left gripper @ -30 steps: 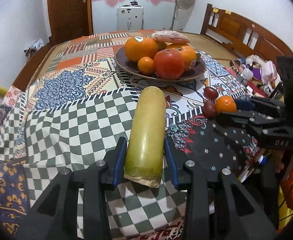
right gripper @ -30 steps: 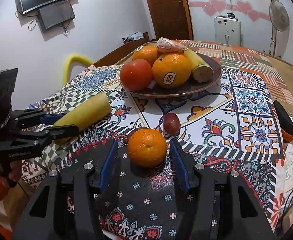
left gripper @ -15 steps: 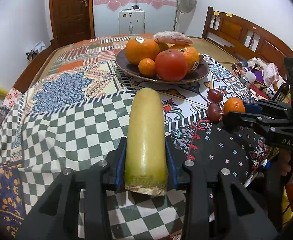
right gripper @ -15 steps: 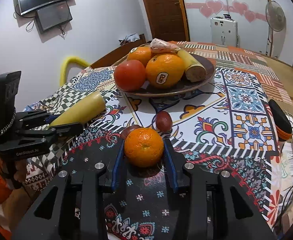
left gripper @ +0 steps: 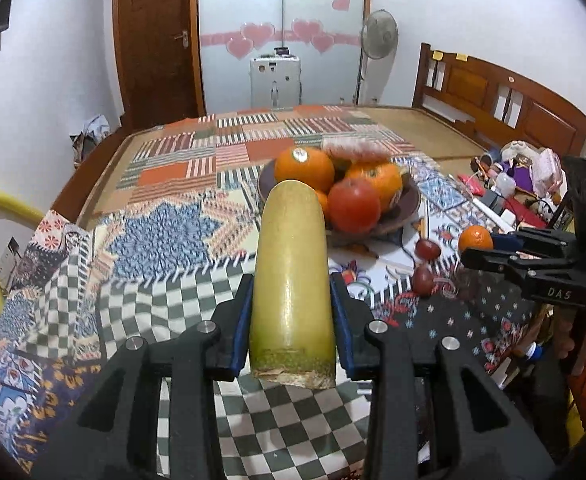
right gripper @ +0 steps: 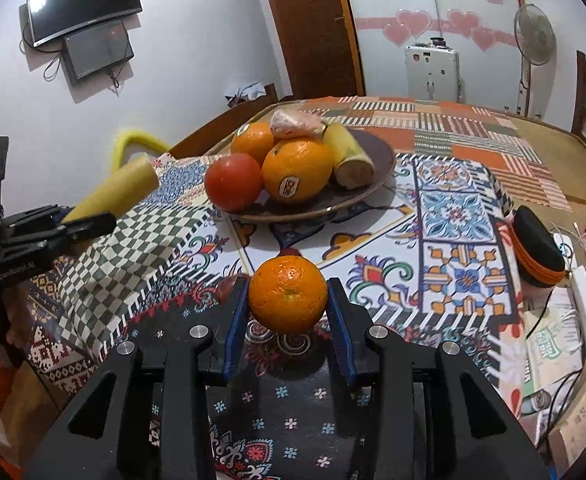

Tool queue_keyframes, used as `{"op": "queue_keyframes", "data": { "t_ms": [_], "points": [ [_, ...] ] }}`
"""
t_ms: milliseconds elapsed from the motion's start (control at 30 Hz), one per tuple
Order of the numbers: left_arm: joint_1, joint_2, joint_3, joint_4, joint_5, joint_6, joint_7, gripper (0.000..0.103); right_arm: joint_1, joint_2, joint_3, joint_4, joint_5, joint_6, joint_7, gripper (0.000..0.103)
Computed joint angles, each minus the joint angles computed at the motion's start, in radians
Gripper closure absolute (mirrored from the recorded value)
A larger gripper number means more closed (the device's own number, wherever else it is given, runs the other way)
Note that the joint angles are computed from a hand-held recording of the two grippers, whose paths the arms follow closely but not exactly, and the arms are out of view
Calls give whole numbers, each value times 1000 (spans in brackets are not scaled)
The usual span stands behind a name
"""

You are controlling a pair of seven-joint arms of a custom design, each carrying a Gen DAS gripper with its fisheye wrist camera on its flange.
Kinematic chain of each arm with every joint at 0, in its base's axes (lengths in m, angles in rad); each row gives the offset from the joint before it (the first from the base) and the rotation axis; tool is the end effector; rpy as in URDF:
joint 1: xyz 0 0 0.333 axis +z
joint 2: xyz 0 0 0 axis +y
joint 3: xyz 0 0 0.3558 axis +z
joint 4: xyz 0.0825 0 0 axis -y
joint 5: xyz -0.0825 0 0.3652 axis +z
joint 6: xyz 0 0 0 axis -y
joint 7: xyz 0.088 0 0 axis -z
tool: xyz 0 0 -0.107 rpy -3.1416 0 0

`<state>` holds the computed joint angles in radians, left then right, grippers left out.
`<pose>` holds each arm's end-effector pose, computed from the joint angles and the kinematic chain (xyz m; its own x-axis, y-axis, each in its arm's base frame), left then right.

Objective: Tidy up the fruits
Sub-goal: 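Carry the squash to the plate with left tool while right tool carries the tangerine there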

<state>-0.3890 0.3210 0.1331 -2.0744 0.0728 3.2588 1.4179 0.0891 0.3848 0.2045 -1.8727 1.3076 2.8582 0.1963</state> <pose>0.6123 -0.1764 0.4309 -0.2151 -0.9763 0.0250 -0.6370 0.1208 -0.7614 0.6424 0.1242 0.3949 0.5003 -0.8422 -0.2010 -0.6374 -0.2010 -0.7439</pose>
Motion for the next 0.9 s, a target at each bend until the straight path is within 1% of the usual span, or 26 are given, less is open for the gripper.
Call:
{"op": "queue_keyframes", "data": {
  "t_ms": [33, 133, 167, 200, 267, 333, 400, 433, 500, 567, 600, 667, 733, 767, 900],
  "points": [
    [6, 1, -6, 9, -1, 1, 0, 67, -2, 0, 2, 4, 6, 4, -6, 68],
    [-11, 12, 11, 33, -2, 1, -4, 67, -5, 2, 4, 21, 23, 7, -18, 68],
    [-2, 19, 2, 47, -2, -4, -3, 67, -6, 3, 4, 27, 27, 6, -21, 68],
    [21, 24, -24, 61, -2, -10, -1, 67, -6, 5, 3, 35, 30, 5, -22, 68],
    [87, 43, -98, 103, -7, -32, 5, 67, -6, 13, 2, 56, 36, 12, -28, 68],
    [125, 66, -140, 145, -7, -49, 7, 67, -7, 19, 2, 75, 35, 14, -29, 68],
    [118, 86, -134, 184, 0, -61, -3, 67, -7, 30, 2, 99, 29, 22, -28, 68],
    [126, 102, -144, 214, 1, -72, -5, 67, -7, 35, 5, 109, 27, 29, -31, 68],
    [161, 125, -188, 259, -2, -92, 0, 67, -10, 45, 9, 130, 20, 40, -31, 68],
    [177, 157, -211, 319, -6, -121, -2, 67, -14, 58, 14, 151, 7, 47, -24, 68],
    [175, 169, -211, 342, -5, -131, -7, 67, -16, 65, 17, 163, -1, 54, -19, 68],
    [156, 202, -192, 399, 4, -160, -23, 67, -18, 84, 23, 191, -23, 68, -4, 68],
    [159, 227, -201, 443, 9, -185, -28, 67, -27, 97, 36, 207, -40, 81, 5, 68],
    [160, 247, -207, 479, 11, -209, -30, 67, -28, 108, 37, 220, -60, 85, 22, 68],
    [153, 297, -213, 566, 23, -260, -43, 67, -46, 134, 58, 246, -129, 97, 81, 68]
  ]
}}
